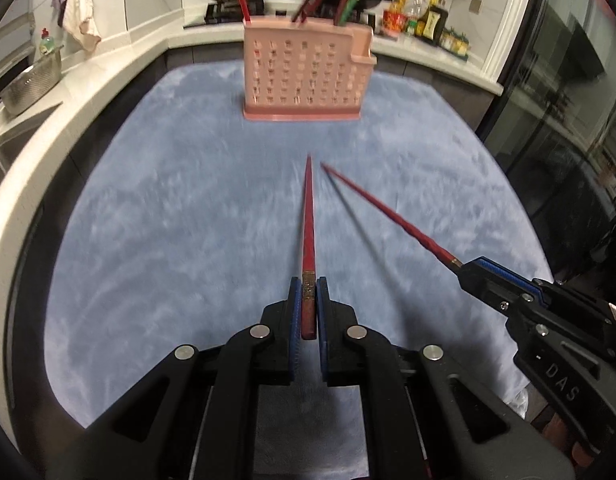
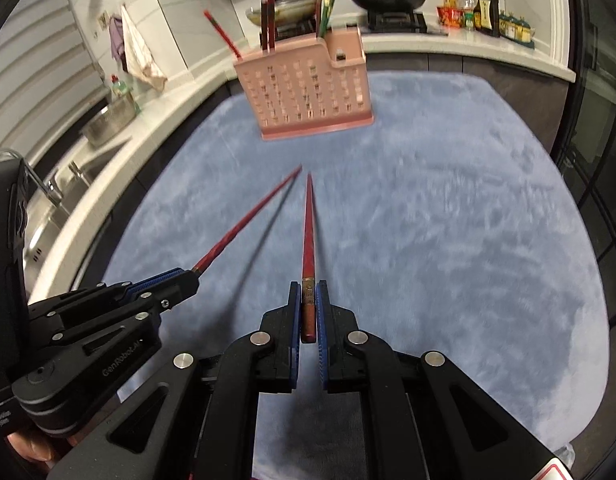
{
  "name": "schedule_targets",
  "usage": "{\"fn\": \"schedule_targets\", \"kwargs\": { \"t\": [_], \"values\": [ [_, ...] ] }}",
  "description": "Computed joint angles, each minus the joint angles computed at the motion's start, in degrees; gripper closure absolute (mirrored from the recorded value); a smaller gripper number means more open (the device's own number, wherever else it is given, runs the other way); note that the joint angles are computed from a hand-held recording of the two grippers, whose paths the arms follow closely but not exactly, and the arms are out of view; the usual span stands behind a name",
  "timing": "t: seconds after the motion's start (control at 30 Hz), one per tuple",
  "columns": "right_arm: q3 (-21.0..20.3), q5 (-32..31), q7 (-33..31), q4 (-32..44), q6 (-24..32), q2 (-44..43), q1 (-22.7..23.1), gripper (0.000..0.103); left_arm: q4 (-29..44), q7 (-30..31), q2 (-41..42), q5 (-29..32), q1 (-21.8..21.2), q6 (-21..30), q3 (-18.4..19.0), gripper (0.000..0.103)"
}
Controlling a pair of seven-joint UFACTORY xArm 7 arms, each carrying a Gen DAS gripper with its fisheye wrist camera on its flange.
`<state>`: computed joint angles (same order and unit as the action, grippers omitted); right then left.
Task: Organize utensils
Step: 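Lift both red chopsticks and lower them upright into the pink basket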
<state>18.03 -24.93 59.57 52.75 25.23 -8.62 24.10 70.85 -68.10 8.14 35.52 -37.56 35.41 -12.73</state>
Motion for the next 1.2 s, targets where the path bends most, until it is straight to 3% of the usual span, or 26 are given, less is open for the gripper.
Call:
{"fn": "schedule_targets", "kwargs": {
  "t": [0.33,0.7,1.0,1.2],
  "values": [
    [-0.5,-4.6,0.5,6.4,-1.3,-0.4,-3.4,0.096,4.8,0.2,-2.3,3.6,2.7,0.1,0.8,0.096],
    [-3.3,-9.0,-0.5,17.1,-3.7,5.0,-4.3,0.096,18.7,4.7,2.3,7.2,2.9,3.7,3.0,0.096],
    [-7.2,-9.3,-2.6,28.4,-5.7,10.4,-3.7,0.096,34.2,10.4,9.0,7.3,1.6,5.1,7.0,0.096],
    [-11.2,-8.5,-6.9,43.6,-4.2,19.3,-1.4,0.096,50.9,16.0,17.7,5.4,-0.1,7.7,11.2,0.096]
  ]
}}
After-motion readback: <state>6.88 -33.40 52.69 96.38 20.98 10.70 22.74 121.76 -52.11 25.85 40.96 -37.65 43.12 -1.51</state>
